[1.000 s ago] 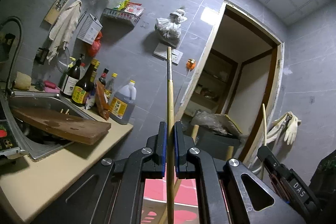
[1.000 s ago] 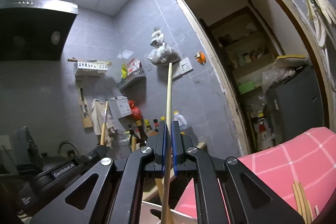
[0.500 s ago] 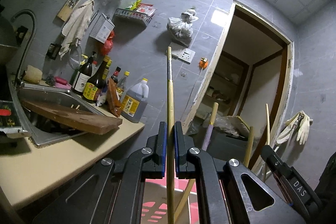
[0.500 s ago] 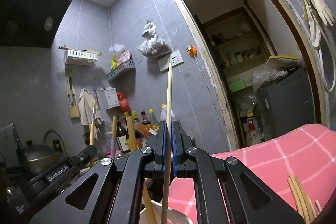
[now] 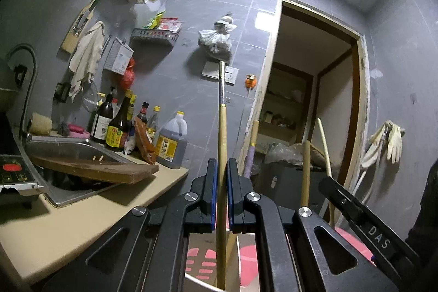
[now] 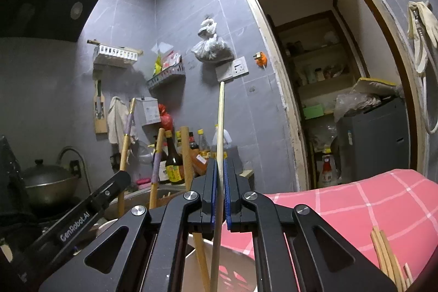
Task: Organize utensils
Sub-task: 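Lift both chopsticks upright and carry them over the white basket, then lower the chopsticks into the basket and open both tools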
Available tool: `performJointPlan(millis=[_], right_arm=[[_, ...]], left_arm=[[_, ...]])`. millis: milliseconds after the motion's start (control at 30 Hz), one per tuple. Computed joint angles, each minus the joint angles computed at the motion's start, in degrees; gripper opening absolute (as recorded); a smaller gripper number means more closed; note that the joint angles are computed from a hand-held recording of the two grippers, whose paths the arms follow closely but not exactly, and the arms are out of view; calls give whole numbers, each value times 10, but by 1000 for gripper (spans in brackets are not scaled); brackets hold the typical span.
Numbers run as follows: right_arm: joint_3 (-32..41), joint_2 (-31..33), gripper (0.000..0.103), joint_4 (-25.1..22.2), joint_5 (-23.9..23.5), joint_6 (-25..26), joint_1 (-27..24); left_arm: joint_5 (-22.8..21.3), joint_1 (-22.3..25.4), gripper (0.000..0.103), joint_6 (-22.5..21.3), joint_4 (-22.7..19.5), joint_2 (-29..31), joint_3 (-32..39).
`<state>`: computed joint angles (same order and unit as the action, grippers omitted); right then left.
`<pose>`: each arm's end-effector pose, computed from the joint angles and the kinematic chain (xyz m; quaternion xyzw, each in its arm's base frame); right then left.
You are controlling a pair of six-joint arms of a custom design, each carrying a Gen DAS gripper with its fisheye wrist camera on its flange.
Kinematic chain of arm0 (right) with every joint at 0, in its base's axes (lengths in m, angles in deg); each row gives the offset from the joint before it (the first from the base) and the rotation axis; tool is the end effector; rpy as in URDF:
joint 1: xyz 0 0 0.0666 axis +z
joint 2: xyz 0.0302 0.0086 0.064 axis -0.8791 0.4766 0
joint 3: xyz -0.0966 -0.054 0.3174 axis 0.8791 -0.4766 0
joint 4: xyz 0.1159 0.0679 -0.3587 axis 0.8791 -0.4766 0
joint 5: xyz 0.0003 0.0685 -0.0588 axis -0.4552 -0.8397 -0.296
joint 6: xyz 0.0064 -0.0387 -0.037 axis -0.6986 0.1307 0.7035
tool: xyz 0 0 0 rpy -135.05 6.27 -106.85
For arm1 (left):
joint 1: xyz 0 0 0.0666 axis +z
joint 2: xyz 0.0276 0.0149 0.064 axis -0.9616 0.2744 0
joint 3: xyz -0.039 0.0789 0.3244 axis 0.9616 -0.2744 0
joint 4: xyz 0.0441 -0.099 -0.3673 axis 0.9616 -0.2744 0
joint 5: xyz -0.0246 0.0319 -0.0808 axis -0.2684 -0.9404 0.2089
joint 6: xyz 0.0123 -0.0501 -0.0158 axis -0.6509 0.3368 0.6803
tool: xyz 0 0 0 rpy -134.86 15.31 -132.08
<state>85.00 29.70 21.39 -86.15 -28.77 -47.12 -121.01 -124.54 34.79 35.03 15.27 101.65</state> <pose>0.5343 0.1622 0.3494 -0.2791 0.6304 0.4070 0.5992 0.4145 -0.4489 0.3476 -0.2385 0.6328 0.0615 0.7341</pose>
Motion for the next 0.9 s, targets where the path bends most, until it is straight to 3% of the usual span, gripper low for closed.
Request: performJointPlan(millis=[433,533,633,900], right_arm=[[-3,-14,3,-84,-24,80,-4],[1,-17,4,-112,-26,98,-7],[2,-20,4,-132,-28,114,-10],[5,-31,6,-193,-35,151,-15]], left_arm=[[0,1,5,189,-271,-6,31],[3,1,5,265,-374,-5,50],[7,1,5,317,-442,-3,63],[43,-7,6,391,-532,-15,66]])
